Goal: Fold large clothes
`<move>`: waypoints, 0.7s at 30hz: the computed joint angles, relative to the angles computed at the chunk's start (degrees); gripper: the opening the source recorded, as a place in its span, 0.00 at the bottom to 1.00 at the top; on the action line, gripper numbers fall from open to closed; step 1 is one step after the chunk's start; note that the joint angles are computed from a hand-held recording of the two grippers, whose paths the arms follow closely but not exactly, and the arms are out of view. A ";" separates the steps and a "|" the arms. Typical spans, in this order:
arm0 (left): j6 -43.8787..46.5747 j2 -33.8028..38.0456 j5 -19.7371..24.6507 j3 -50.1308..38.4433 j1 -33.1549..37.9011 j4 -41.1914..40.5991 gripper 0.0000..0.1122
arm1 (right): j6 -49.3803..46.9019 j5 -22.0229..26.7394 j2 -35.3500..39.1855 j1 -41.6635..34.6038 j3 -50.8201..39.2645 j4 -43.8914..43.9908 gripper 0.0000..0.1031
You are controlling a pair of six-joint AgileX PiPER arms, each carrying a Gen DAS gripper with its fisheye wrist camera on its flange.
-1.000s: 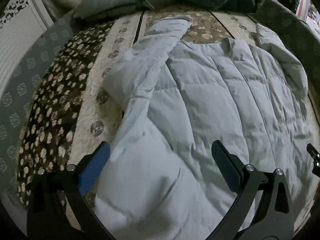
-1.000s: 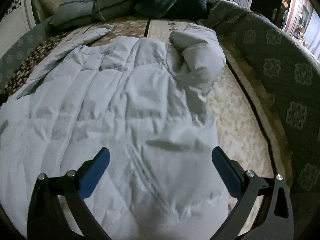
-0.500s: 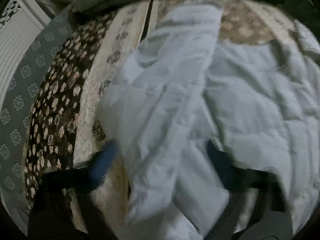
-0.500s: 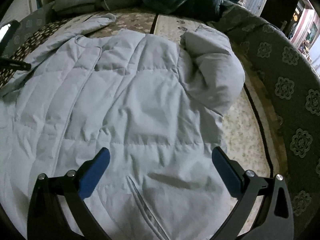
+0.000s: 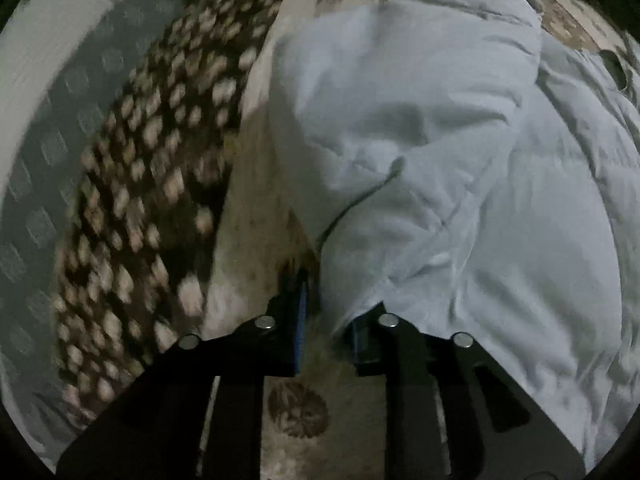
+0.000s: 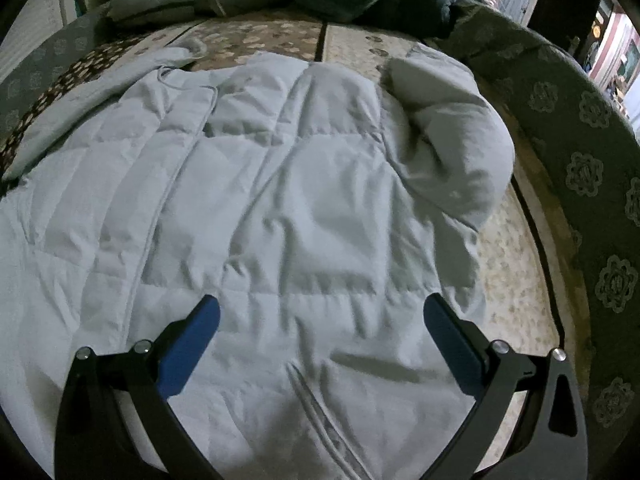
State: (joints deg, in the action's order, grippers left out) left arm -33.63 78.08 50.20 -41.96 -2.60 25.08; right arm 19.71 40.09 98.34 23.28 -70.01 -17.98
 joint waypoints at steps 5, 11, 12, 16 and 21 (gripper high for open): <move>-8.44 -0.46 -3.73 4.00 -1.52 8.54 0.46 | 0.52 2.01 1.37 1.90 -3.13 -2.29 0.98; -6.74 -0.93 -2.96 -0.70 -2.09 10.00 0.78 | -0.10 3.34 4.64 2.00 -8.20 -4.09 0.98; -6.90 -0.33 -2.98 -1.67 -2.45 10.94 0.79 | -0.88 3.44 5.77 1.71 -9.53 -3.67 0.98; -4.02 7.08 -2.92 -10.83 -2.66 10.51 0.80 | -1.28 3.44 9.97 1.35 -13.97 -5.52 0.98; -3.08 20.54 -0.28 -25.54 -4.44 11.31 0.80 | 0.09 4.12 15.92 0.17 -21.13 -10.16 0.98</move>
